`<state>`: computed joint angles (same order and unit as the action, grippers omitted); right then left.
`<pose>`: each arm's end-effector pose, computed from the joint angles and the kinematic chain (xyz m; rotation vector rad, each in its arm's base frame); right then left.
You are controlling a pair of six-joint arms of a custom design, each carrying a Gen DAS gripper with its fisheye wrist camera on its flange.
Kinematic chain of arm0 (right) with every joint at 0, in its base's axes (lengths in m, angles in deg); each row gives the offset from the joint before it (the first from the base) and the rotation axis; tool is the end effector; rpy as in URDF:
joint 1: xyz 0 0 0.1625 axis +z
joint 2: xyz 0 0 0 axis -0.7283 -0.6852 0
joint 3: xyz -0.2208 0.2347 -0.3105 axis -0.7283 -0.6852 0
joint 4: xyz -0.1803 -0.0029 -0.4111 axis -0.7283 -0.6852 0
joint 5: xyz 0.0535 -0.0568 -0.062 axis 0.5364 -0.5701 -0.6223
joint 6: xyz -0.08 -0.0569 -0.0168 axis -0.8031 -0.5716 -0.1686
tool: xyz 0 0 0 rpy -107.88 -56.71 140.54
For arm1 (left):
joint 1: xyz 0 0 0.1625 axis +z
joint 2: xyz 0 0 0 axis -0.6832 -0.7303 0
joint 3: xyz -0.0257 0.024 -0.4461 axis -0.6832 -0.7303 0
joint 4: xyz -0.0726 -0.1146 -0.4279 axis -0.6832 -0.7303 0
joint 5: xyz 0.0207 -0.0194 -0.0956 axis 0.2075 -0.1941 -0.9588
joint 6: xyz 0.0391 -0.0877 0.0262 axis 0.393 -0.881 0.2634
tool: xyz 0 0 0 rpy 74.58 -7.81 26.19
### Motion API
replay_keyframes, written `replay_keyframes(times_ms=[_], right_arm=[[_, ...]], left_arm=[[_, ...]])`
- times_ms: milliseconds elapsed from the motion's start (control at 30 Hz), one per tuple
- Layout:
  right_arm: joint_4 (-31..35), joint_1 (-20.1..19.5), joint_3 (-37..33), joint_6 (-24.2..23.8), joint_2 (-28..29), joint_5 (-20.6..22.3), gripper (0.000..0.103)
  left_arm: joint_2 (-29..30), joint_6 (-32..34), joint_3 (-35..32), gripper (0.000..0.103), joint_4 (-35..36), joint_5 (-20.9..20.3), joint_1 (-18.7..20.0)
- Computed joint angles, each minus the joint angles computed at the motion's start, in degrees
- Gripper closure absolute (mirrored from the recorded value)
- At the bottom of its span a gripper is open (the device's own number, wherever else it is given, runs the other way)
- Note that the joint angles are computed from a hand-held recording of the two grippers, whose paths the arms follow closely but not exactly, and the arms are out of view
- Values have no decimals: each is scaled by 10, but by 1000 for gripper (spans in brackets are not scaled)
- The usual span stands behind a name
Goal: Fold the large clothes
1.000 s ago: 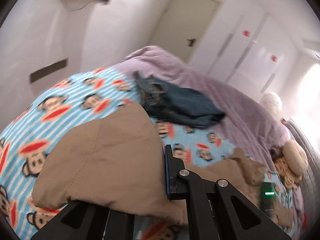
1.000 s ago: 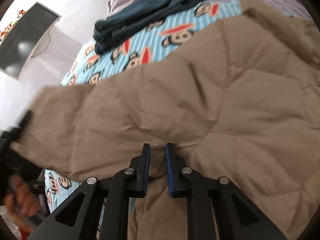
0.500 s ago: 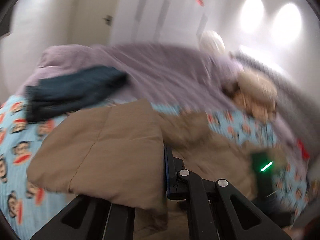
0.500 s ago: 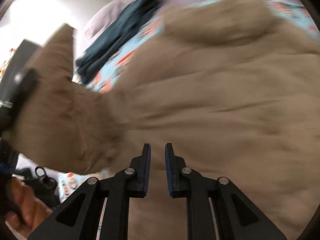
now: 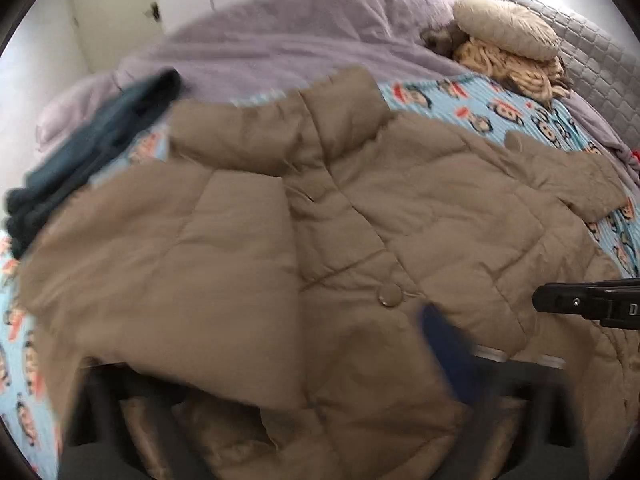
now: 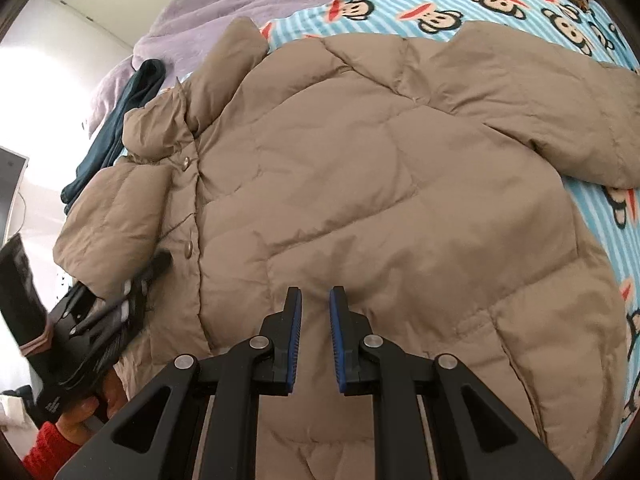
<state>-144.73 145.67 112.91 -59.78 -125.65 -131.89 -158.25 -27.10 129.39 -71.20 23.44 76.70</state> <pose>0.1443 -0.3754 0.1751 -0.1537 -2.6404 0.4872 -0.2270 -0.3962 0.1223 0.7009 2.3104 -0.5587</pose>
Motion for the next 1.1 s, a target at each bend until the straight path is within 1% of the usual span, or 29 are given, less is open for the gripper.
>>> replay_keyframes(times_ms=[33, 67, 100, 133, 167, 233, 267, 300, 333, 367, 400, 433, 467, 500, 533, 600, 667, 700, 767, 800, 833, 867, 900, 933, 1000, 1033, 1067, 1100], right_arm=[[-2, 1, -1, -3, 2, 0, 87], [13, -4, -8, -13, -10, 3, 87], [13, 2, -11, -15, -5, -3, 86], [31, 13, -14, -16, -16, -8, 86], [32, 21, -24, -19, -4, -13, 83], [32, 56, -33, -34, 11, -36, 55], [21, 74, -36, -46, 21, -44, 28], [4, 92, -39, -64, 32, -46, 22], [-5, 110, -45, -81, 47, -50, 22], [-9, 124, -50, -93, 58, -56, 22], [-22, 145, -61, -113, 82, -63, 22], [-39, 164, -73, -137, 109, -65, 22], [-55, 180, -85, -159, 136, -68, 22], [-65, 190, -94, -175, 157, -73, 22], [-77, 208, -112, -202, 193, -85, 22], [-102, 231, -142, -255, 251, -110, 22], [-150, 251, -179, -335, 328, -164, 22], [-178, 255, -193, -375, 358, -185, 22], [-230, 252, -220, -433, 401, -216, 23], [-252, 246, -230, -442, 408, -227, 23], [-271, 238, -235, -436, 407, -234, 23], [-269, 233, -237, -408, 399, -238, 23], [-273, 213, -232, -357, 373, -235, 23], [-254, 196, -224, -297, 346, -226, 23], [-202, 145, -196, -177, 278, -173, 23], [-154, 122, -184, -117, 244, -142, 23], [-116, 98, -174, -78, 216, -109, 23], [-96, 81, -161, -57, 194, -87, 23]], left_arm=[[-7, 6, 4, 1, 1, 3, -2], [-24, -1, 4, 1, 27, -4, -8], [-42, -10, 7, 1, 43, -10, -12], [-55, -12, 9, 1, 44, -13, -12], [-82, -25, 18, 1, 50, -10, -19], [-143, -80, 40, 1, 85, 30, -40], [-178, -119, 49, 1, 123, 54, -50], [-215, -169, 52, 1, 183, 77, -55], [-242, -220, 52, 1, 243, 97, -56], [-273, -272, 55, 1, 303, 122, -47], [-288, -319, 49, 1, 363, 130, -38], [-301, -359, 44, 1, 413, 130, -18], [-305, -385, 42, 1, 438, 127, -3], [-309, -400, 44, 1, 445, 120, 16], [-311, -404, 47, 1, 437, 109, 36], [-310, -392, 61, 1, 400, 90, 60], [-299, -383, 72, 1, 374, 83, 67], [-300, -381, 78, 1, 371, 84, 67], [-292, -378, 84, 1, 363, 85, 65], [-287, -375, 86, 1, 356, 85, 67], [-291, -376, 88, 1, 357, 83, 65], [-284, -366, 87, 1, 342, 82, 70], [-283, -357, 88, 1, 330, 79, 73], [-284, -350, 90, 1, 322, 75, 75], [-299, -344, 89, 1, 331, 69, 77], [-306, -344, 86, 1, 342, 65, 77], [-311, -347, 80, 1, 352, 64, 74], [-321, -355, 76, 1, 365, 70, 65]])
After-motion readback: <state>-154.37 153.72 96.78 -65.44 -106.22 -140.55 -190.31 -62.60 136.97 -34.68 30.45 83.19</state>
